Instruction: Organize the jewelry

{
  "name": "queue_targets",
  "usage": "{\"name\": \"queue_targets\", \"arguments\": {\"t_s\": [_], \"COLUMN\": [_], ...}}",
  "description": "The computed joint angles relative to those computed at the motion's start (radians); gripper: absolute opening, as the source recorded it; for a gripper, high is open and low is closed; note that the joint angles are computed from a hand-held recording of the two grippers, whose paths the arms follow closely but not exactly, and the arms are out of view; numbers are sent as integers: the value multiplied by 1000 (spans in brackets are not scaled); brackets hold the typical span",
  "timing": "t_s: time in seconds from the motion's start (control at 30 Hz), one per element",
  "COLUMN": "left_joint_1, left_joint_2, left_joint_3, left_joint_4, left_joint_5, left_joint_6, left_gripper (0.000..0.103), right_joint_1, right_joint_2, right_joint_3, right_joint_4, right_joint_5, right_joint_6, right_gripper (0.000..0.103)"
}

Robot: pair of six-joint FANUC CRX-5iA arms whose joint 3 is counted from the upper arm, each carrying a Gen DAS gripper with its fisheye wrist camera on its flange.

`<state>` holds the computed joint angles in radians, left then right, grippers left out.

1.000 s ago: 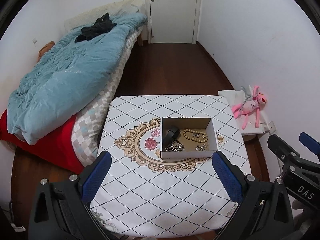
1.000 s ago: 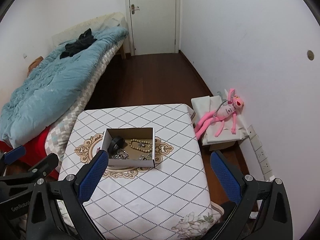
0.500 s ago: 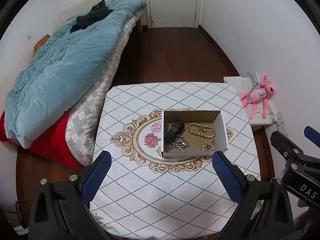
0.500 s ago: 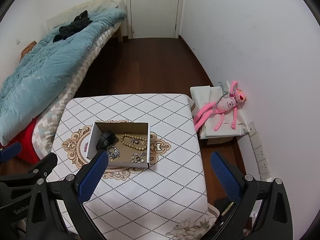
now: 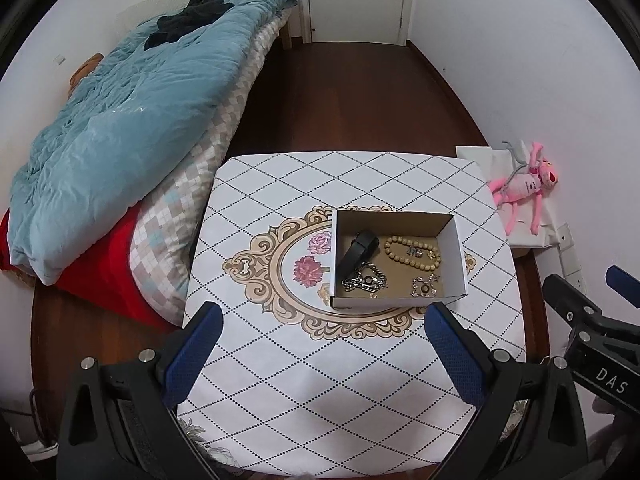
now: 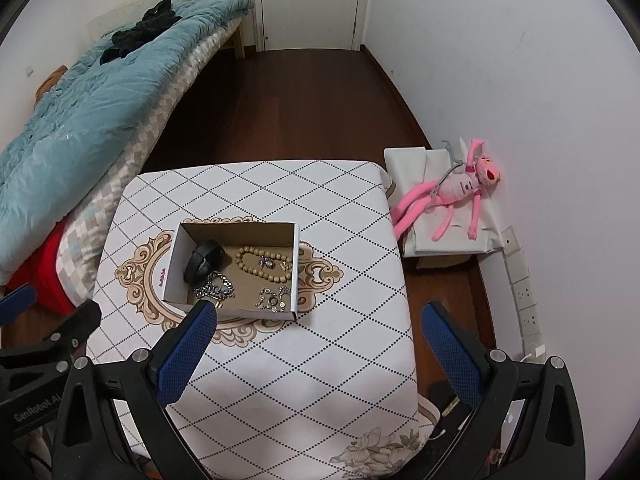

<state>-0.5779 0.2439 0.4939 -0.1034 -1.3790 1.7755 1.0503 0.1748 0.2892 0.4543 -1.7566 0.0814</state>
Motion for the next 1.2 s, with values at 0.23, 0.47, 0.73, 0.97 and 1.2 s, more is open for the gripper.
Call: {"name": "queue_targets", "arguments": {"t_s": [0.23, 0.47, 0.73, 0.97, 1.2], "left_joint_1": [7, 8, 11, 12, 15], "left_joint_2": [3, 5, 3, -2, -7], "left_joint_3": [2, 3, -6, -12, -23], "left_joint_4": [10, 7, 9, 3, 2], "left_joint_5": [0, -5, -4, -1, 4], "left_joint_6": [-5, -2, -3, -4, -5], "left_gripper": [103, 103, 103, 103, 103], "right_joint_1": [-7, -8, -10, -8, -4], "right_joint_2": [6, 7, 9, 10, 8], "right_joint_3": [14, 18, 22, 23, 19], "right_joint_4": [-17, -19, -23, -27, -32], "right_joint_5": [-2, -6, -9, -10, -9], "right_joint_6": [11, 16, 23, 25, 23], "right_gripper": [103, 103, 103, 103, 103]}}
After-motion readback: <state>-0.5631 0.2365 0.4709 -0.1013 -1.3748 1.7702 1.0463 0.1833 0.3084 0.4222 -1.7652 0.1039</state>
